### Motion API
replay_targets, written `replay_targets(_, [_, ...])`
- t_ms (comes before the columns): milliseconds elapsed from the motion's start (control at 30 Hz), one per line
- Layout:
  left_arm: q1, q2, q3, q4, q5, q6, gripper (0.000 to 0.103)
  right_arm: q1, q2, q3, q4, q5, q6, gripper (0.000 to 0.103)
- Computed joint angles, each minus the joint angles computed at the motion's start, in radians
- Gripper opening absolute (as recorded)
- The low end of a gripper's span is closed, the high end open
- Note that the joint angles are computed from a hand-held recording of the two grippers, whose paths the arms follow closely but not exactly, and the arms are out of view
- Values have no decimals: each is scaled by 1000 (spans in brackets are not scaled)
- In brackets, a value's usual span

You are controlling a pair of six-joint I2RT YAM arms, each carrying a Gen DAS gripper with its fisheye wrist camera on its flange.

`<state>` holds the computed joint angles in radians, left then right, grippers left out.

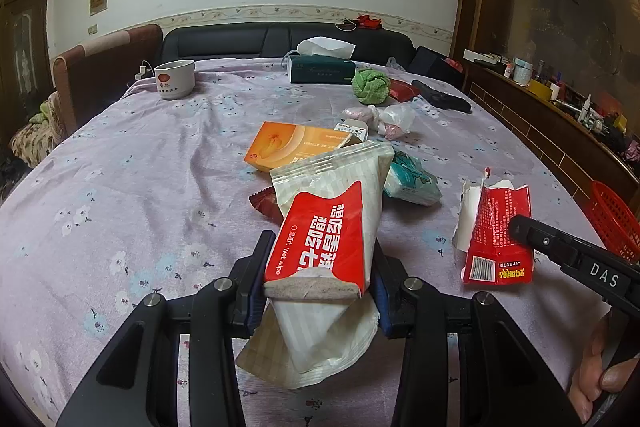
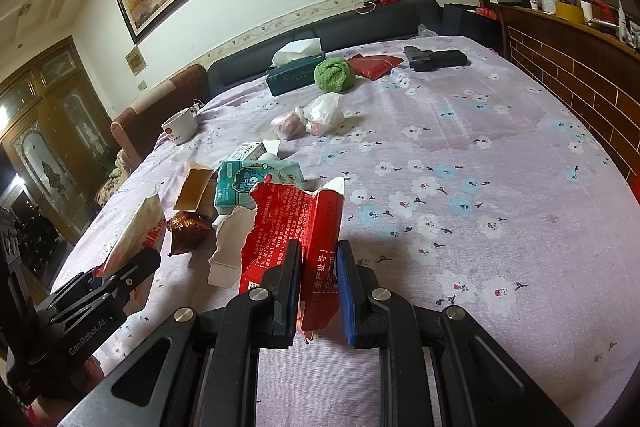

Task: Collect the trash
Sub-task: 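Hold the paper packet and red carton closed in both grippers above the table, then carry the paper packet and red carton over the red wastebasket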

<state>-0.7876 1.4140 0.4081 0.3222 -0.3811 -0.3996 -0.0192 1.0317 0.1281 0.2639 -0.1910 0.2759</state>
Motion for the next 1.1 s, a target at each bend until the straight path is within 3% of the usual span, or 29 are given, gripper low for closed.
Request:
replay_targets(967, [8,-6,-9,21,35,3,41,12,-5,2,-6,23,15,18])
replay_targets(1100, [15,-34,0,-14,49,4,41,-4,-2,2,-5,17,20,18])
